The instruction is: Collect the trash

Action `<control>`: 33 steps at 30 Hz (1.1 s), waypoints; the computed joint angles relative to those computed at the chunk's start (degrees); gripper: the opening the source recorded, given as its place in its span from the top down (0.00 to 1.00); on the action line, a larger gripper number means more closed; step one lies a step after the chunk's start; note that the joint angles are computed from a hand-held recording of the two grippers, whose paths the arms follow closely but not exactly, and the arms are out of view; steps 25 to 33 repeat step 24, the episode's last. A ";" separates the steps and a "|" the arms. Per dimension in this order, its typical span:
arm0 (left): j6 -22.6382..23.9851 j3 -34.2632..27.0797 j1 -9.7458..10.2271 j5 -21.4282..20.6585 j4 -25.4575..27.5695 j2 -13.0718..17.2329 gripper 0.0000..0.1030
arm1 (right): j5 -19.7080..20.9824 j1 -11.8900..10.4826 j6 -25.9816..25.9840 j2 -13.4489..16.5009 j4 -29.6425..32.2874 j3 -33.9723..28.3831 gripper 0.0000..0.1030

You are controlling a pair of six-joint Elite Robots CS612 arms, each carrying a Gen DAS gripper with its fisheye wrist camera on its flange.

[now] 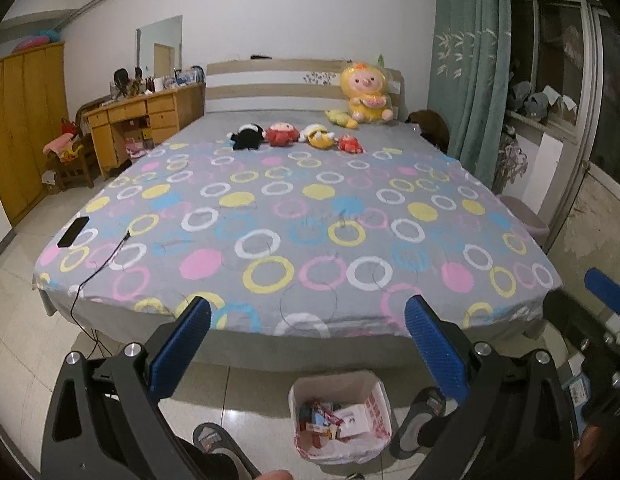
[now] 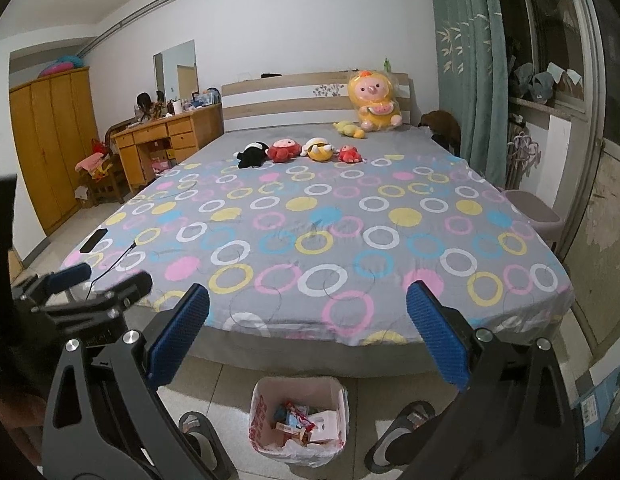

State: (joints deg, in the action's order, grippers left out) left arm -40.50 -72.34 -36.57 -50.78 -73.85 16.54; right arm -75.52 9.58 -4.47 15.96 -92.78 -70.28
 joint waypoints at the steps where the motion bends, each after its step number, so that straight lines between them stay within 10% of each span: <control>1: -0.05 0.03 0.03 0.28 -0.17 -0.10 0.08 | -0.03 0.05 -0.01 -0.04 -0.18 0.08 0.06; 33: -3.30 -0.04 0.65 -1.00 2.34 -0.39 0.08 | -0.15 -0.01 0.18 0.29 -0.12 0.36 0.06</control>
